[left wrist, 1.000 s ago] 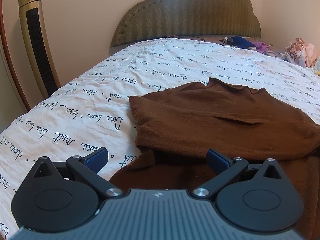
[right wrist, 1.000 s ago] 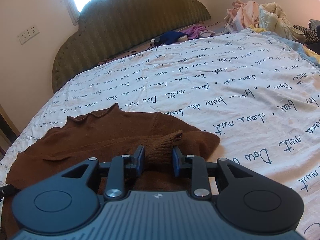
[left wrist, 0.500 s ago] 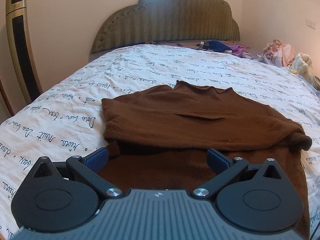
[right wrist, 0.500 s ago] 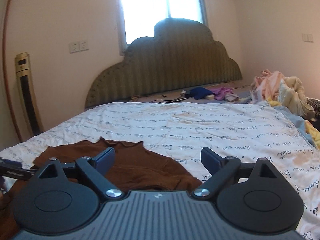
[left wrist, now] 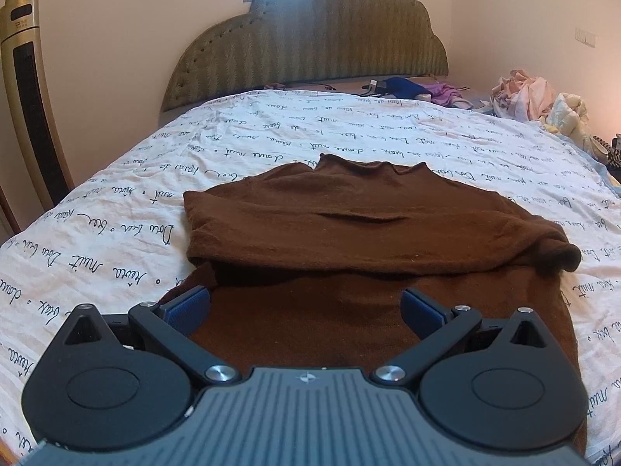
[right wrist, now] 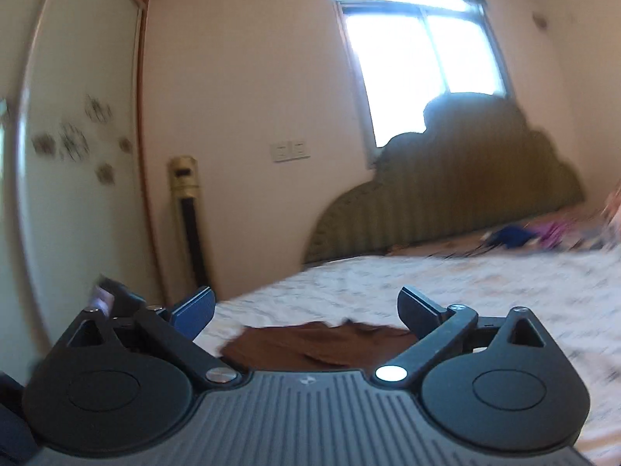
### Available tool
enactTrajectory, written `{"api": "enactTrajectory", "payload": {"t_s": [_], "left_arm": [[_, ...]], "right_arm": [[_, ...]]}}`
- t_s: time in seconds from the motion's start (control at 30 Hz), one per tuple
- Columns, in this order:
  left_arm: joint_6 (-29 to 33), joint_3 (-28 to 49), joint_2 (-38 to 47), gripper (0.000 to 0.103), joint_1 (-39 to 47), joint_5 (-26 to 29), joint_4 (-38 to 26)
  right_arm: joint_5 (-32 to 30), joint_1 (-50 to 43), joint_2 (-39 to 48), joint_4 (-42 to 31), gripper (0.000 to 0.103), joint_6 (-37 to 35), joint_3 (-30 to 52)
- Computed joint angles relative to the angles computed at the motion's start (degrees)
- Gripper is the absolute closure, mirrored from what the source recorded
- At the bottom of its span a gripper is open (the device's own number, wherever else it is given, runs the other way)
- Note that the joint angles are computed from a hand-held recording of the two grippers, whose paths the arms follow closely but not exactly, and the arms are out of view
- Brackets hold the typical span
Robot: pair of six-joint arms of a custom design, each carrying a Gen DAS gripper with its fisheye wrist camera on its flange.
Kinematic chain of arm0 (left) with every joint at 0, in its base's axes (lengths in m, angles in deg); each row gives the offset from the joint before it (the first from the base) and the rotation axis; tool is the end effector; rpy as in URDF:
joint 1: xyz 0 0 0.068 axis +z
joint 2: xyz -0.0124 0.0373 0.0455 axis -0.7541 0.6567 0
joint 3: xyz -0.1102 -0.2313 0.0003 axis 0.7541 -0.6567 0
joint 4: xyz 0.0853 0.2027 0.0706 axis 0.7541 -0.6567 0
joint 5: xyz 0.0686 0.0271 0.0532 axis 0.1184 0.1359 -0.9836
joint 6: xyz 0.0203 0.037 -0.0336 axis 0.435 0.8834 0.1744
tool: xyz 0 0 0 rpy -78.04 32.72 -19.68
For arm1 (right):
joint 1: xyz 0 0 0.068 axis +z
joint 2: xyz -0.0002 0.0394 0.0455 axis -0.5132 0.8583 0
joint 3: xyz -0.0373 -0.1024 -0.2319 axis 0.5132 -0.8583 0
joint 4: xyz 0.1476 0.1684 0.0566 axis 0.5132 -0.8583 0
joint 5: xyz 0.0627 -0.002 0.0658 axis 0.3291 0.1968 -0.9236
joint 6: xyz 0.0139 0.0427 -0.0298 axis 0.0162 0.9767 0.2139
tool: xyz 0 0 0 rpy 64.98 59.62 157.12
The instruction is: Fold small clothes
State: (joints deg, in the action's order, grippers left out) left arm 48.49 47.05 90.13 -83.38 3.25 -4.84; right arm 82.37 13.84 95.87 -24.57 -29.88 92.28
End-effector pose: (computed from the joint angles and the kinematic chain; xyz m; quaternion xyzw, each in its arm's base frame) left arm 0.2580 -0.1685 0.2028 0.1801 0.8753 -0.0670 0.4437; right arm 0.0960 0.0730 0.2542 -0.0239 0.7371 0.1916 0.6476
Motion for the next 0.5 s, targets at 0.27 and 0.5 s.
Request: {"api": "enactTrajectory", "payload": {"t_s": [0.27,0.5], "left_arm": [[0.69,-1.33,-1.16,0.0,-0.92,-0.12,0.36],[0.89,-1.57,-1.83,0.0,-0.72,-0.14,0.26]], "right_arm": [[-23.13,-11.21,10.94,-24.5,0.001,16.78,7.71],[-33.29,-11.17,10.57,-11.87,0.001,32.66,-7.92]]}}
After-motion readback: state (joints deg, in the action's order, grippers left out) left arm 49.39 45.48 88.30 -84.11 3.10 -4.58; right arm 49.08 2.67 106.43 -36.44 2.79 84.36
